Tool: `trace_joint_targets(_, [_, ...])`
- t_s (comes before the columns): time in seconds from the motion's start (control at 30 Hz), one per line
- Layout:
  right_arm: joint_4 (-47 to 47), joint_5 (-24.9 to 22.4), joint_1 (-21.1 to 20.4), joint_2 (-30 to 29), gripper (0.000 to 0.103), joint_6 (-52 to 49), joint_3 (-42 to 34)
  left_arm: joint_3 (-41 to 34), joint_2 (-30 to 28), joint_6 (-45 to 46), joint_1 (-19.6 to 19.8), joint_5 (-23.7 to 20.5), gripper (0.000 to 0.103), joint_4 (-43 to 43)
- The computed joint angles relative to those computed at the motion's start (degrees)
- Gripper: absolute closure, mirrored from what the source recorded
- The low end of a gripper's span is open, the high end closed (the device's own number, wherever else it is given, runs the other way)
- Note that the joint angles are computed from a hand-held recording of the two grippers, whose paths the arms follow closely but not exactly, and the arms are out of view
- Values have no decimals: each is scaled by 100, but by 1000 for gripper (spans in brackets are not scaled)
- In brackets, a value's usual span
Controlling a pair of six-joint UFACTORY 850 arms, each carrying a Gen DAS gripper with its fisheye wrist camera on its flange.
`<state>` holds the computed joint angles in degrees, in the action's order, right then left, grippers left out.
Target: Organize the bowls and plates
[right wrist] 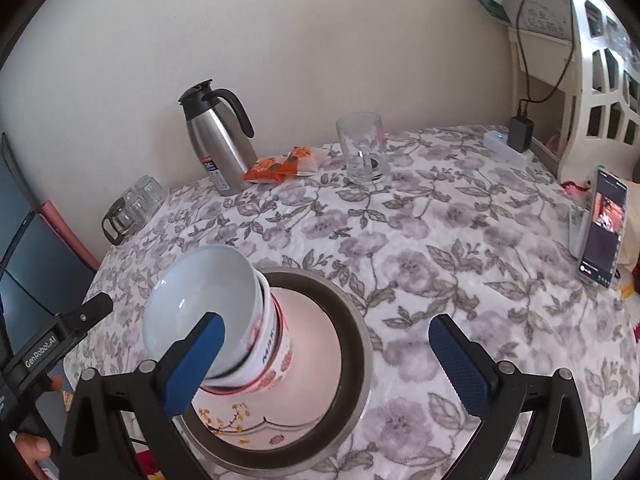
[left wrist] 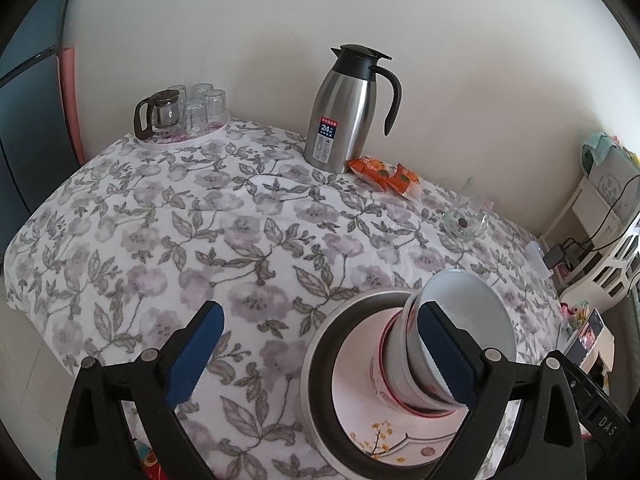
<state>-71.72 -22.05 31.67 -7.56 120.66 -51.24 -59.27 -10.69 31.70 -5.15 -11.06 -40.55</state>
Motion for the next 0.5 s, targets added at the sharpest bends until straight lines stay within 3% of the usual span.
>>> trace_joint_targets(0.17, [137, -136, 90, 106, 0, 10, 182, 112, 105, -983, -45, 78, 5, 1103])
trace_joint_targets(0.5, [525, -224, 228, 173, 0, -145, 416, 380, 310, -4093, -237, 32, 5, 4566])
